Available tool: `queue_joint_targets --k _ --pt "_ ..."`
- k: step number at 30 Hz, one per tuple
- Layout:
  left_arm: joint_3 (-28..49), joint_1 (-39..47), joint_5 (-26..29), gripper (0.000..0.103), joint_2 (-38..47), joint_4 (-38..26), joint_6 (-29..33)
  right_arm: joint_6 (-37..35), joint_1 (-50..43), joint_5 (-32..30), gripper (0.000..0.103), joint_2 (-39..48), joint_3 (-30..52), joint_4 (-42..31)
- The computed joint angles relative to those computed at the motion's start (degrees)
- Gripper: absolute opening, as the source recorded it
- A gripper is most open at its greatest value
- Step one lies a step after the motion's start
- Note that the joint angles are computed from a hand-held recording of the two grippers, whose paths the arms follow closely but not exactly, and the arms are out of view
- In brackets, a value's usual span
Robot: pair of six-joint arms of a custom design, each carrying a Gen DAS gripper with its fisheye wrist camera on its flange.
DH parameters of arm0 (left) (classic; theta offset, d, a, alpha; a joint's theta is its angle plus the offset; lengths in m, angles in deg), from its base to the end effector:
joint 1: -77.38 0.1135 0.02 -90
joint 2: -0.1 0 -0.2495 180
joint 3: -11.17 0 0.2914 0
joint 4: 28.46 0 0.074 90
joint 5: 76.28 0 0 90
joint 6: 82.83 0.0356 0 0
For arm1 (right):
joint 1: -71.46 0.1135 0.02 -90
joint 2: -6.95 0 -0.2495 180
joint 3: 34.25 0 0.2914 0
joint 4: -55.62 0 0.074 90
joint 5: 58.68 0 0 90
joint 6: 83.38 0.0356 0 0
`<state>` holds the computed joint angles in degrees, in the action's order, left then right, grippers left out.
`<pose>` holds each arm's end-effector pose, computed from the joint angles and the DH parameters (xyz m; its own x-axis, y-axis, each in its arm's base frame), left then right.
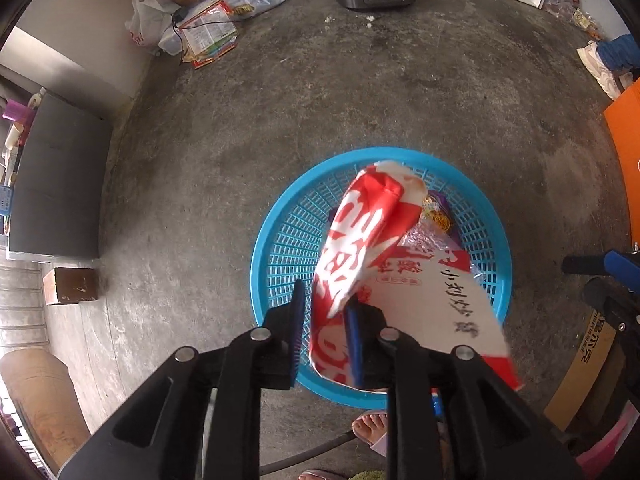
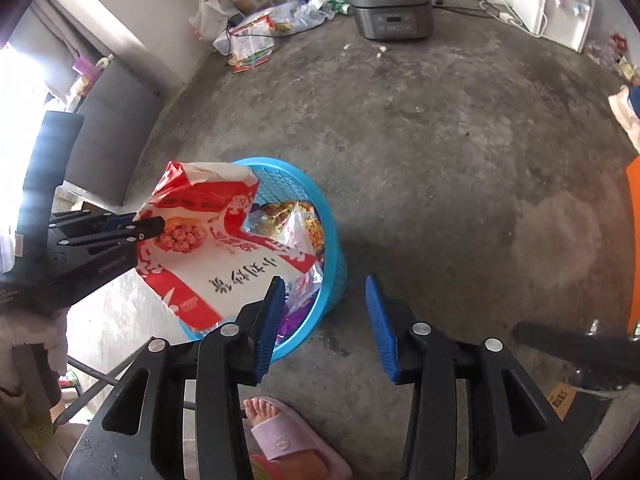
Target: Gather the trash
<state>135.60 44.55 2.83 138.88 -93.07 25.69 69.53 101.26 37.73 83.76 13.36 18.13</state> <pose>0.4329 -0.2713 0.0987 -0.6226 0.7729 -0.1227 0.7380 0.6320 0.2367 0.2282 0.1261 0.1138 -0.7685 0.5794 -0.2715 0.5021 0.8090 0.3056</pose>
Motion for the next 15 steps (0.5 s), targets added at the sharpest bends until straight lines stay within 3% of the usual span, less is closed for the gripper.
queue_joint_targets --k 2,5,15 --pt "-0.8 -0.1 -0.4 0.045 -0.7 0.1 0.5 -0.2 0.0 -0.2 0.041 0.2 -0.3 0.7" --pt "-2.6 0.2 0.1 0.061 -3.5 0.8 1.5 -0.2 0.8 0.0 0.041 0.4 -0.1 0.7" --pt "-12.2 4.3 6.9 0.071 -23.6 1.9 4.1 0.1 3.2 1.4 0.041 -0.5 1.0 0.0"
